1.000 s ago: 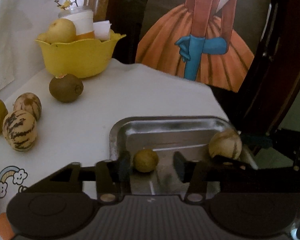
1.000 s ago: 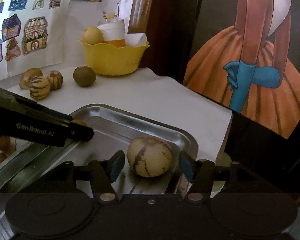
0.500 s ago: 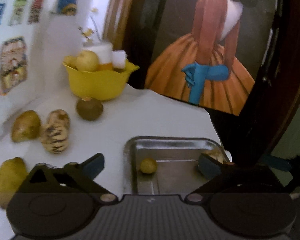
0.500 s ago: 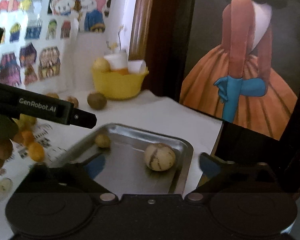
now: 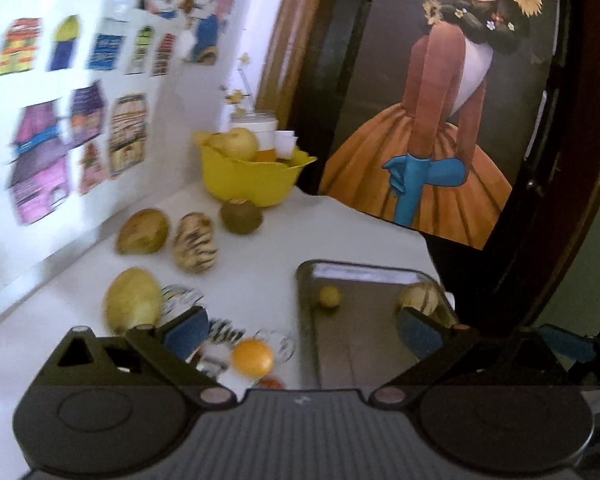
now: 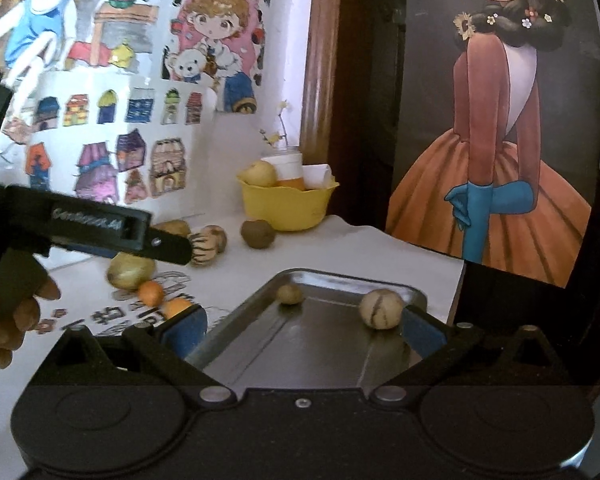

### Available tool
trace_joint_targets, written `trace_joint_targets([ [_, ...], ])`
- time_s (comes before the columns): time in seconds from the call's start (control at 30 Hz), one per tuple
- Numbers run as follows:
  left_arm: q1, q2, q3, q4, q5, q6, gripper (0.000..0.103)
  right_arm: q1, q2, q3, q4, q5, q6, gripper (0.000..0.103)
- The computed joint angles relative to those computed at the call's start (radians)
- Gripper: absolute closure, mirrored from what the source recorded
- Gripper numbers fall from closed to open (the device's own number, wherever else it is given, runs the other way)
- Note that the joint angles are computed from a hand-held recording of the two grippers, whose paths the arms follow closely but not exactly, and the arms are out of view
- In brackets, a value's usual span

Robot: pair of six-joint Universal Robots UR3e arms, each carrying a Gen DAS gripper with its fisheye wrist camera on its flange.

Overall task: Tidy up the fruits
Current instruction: 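Lift both tools away from the tray back toward the remaining fruits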

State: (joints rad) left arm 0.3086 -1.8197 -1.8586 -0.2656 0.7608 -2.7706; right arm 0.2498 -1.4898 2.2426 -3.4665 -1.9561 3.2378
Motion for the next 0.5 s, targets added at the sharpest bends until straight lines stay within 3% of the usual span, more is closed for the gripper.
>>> trace_joint_targets([
  [0.5,0.39,0.341,-0.322,-0.367,-0.067,0.467,0.0,0.271,0.026,-0.036,0.151,-0.132,0.173,0.001],
])
